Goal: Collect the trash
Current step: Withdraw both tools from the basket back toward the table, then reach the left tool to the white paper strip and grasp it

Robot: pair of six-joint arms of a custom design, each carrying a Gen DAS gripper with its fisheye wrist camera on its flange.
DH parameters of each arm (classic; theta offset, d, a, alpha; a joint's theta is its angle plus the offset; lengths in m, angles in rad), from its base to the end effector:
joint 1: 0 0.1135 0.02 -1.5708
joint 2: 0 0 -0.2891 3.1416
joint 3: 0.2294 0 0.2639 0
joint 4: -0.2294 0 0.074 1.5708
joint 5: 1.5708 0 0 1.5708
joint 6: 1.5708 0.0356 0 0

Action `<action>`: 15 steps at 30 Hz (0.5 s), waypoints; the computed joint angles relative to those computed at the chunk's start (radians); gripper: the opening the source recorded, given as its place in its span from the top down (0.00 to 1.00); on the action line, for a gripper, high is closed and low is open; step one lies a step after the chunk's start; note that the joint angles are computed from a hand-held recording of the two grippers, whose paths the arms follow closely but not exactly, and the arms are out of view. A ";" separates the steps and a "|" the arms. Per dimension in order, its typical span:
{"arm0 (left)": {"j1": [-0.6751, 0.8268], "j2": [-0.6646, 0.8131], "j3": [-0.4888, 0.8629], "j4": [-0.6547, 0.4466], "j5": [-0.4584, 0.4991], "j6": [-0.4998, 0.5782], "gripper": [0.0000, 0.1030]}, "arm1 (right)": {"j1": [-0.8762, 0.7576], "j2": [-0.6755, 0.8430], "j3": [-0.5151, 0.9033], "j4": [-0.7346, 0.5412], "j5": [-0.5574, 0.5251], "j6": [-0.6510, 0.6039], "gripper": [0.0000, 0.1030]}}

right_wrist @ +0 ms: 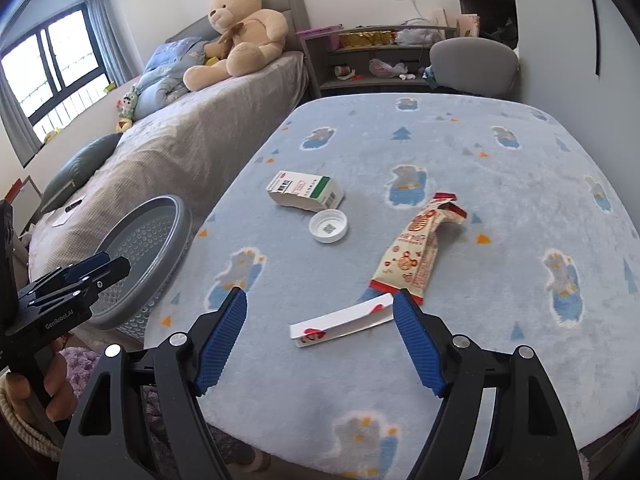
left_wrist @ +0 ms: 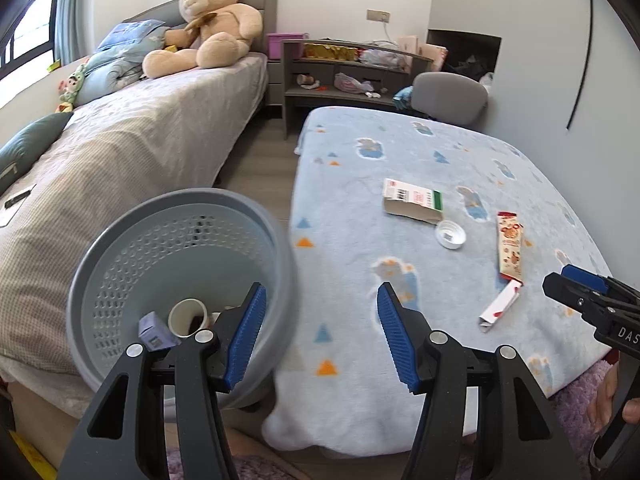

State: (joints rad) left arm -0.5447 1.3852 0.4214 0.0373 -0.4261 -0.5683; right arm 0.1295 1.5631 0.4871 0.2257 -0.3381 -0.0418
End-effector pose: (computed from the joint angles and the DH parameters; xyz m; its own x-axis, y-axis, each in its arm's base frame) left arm 0.2013 -0.1048 0.1357 -0.7160 -0.1392 -0.6841 -0.1493 0.9878 -0.0447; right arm 0.2599 0.0457 0.1241 -0.7304 -0.1349 -0.6696 -0.3697 0.9024 0.2215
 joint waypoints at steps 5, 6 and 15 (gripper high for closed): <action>-0.068 0.128 0.090 0.007 0.006 -0.025 0.46 | -0.114 0.024 0.007 0.000 -0.039 -0.058 0.27; -0.081 0.155 0.109 0.008 0.010 -0.028 0.46 | -0.134 0.034 0.009 0.003 -0.044 -0.068 0.27; -0.161 0.356 0.273 0.002 0.063 0.000 0.46 | -0.287 0.132 0.030 0.021 -0.107 -0.124 0.27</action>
State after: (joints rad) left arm -0.7052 1.7415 0.6939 0.0393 -0.3626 -0.5680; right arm -0.1572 1.6948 0.5174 0.2464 -0.4455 -0.1654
